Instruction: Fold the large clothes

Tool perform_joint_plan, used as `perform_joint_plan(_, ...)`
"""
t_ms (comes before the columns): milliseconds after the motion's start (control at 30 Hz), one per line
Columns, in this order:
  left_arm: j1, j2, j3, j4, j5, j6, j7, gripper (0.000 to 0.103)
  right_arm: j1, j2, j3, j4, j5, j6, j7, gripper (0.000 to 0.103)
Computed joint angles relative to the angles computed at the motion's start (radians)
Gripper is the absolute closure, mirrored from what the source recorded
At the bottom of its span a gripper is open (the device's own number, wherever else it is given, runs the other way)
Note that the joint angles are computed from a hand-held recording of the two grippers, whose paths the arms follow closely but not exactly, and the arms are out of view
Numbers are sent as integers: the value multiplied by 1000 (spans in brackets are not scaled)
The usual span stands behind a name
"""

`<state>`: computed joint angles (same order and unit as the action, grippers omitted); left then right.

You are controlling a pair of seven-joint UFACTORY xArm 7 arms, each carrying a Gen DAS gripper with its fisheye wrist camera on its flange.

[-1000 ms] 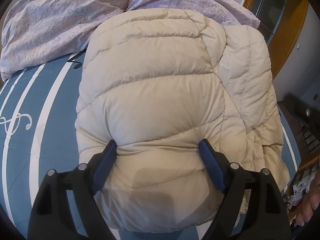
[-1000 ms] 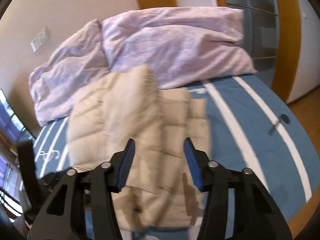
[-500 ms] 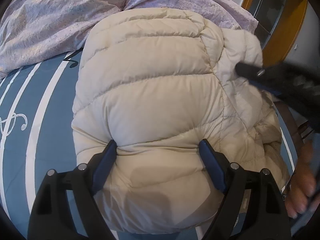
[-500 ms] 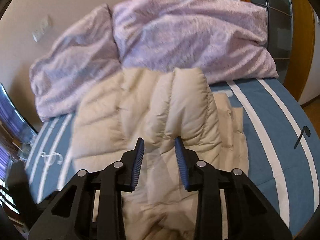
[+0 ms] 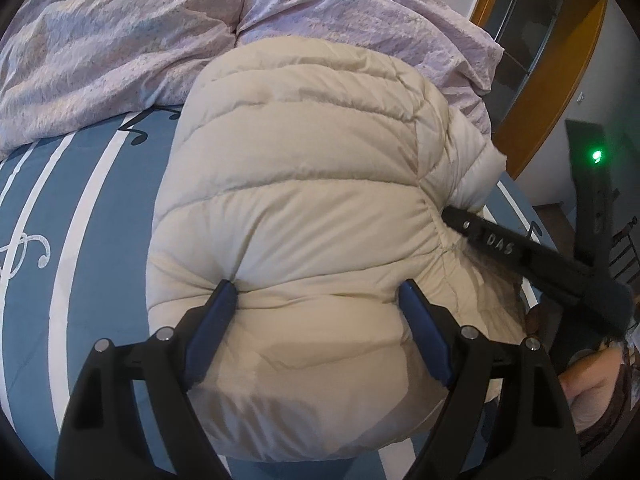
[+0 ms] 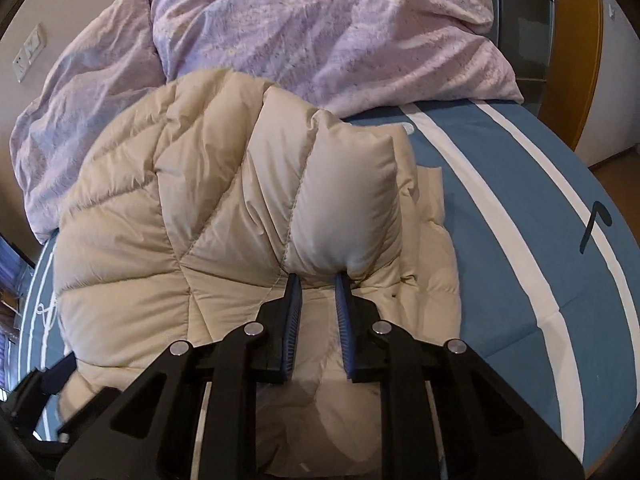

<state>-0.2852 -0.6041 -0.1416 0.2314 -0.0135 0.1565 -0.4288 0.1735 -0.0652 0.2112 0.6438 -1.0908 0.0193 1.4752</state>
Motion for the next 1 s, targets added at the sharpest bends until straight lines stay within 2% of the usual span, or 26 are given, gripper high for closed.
perform_joint_plan(167, 6, -25, -10, -1, 8, 12, -7, 20, -8, 11, -10, 0, -64, -6, 46, 85)
perform_joint_plan(267, 5, -42, -6, 0, 10, 27, -5, 21, -17, 17, -18, 13, -218, -12, 182, 85)
perform_joint_plan(367, 13, -55, 1, 13, 18, 51, 9, 21, -4, 19, -37, 20, -289, -9, 249, 85)
perform_joint_plan(533, 92, -48, -28, 61, 67, 79, 16, 20, 13, 28, -64, 38, -415, -18, 379, 85)
perform_joint_plan(733, 177, 40, -40, 153, 131, 77, 45, 19, 47, 23, -71, 44, -463, 35, 419, 85)
perform_joint_plan(833, 248, 97, -83, 203, 185, 43, 25, 19, 57, 25, -73, 49, -510, 50, 469, 84)
perform_joint_plan(900, 334, 145, -153, 242, 258, 17, -19, 19, 64, 25, -75, 50, -523, 61, 482, 84)
perform_joint_plan(1000, 420, 208, -227, 289, 359, -2, -89, 19, 72, 29, -77, 55, -558, 71, 520, 84)
